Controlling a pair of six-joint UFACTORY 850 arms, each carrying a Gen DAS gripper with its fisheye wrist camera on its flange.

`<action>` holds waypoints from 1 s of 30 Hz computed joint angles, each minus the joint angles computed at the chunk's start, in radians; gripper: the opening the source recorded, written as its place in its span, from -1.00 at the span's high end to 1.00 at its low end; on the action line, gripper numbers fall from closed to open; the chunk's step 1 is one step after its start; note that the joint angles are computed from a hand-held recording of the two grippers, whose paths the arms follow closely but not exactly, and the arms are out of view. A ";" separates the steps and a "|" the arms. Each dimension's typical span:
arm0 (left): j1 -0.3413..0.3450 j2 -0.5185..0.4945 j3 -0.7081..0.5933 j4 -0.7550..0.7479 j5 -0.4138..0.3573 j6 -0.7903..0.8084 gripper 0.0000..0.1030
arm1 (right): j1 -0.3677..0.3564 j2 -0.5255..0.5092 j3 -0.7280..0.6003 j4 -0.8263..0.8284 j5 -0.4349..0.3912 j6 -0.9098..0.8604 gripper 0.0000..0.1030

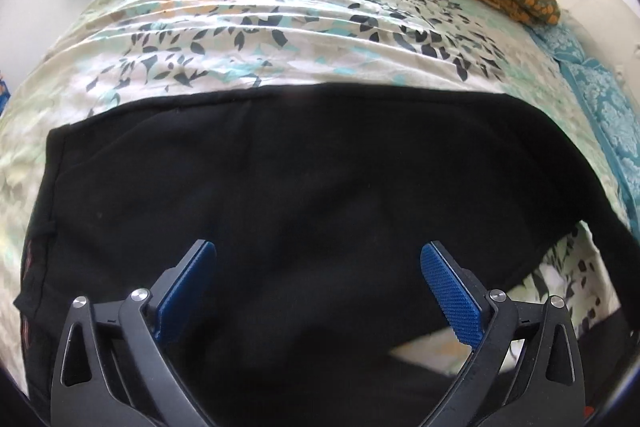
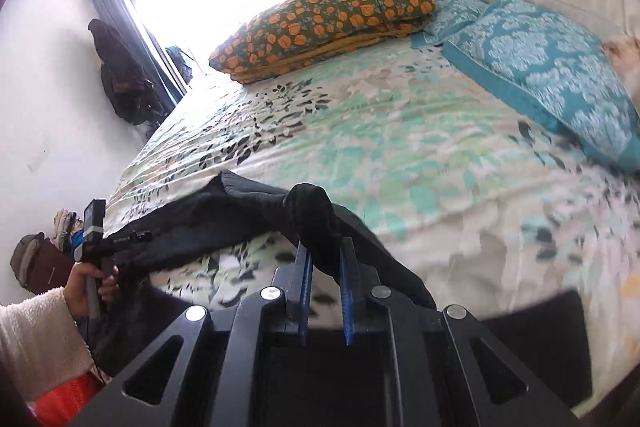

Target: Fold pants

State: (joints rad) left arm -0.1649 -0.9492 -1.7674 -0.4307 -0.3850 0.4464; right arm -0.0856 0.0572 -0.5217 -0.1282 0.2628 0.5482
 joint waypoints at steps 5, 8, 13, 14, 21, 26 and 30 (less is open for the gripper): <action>0.027 0.071 0.107 -0.051 -0.003 0.066 -0.99 | 0.084 0.073 0.204 0.164 0.089 0.150 0.75; 0.047 0.067 0.083 -0.268 -0.094 0.183 -0.99 | 0.093 0.121 0.259 0.296 0.124 0.106 0.76; 0.030 -0.051 -0.111 -0.364 -0.316 0.103 -0.99 | 0.065 0.147 0.278 0.327 0.151 0.083 0.76; 0.019 -0.075 -0.153 -0.355 -0.338 0.075 -0.99 | 0.061 0.146 0.284 0.310 0.168 0.111 0.76; -0.032 -0.256 -0.448 -0.236 -0.405 -0.190 -0.99 | 0.068 0.240 0.368 0.399 0.344 0.081 0.98; -0.048 -0.384 -0.656 -0.105 -0.442 -0.396 -0.98 | -0.020 0.229 0.384 0.229 0.333 0.291 0.98; -0.058 -0.477 -0.821 -0.049 -0.475 -0.489 -0.98 | -0.059 0.232 0.359 0.069 0.186 0.473 0.63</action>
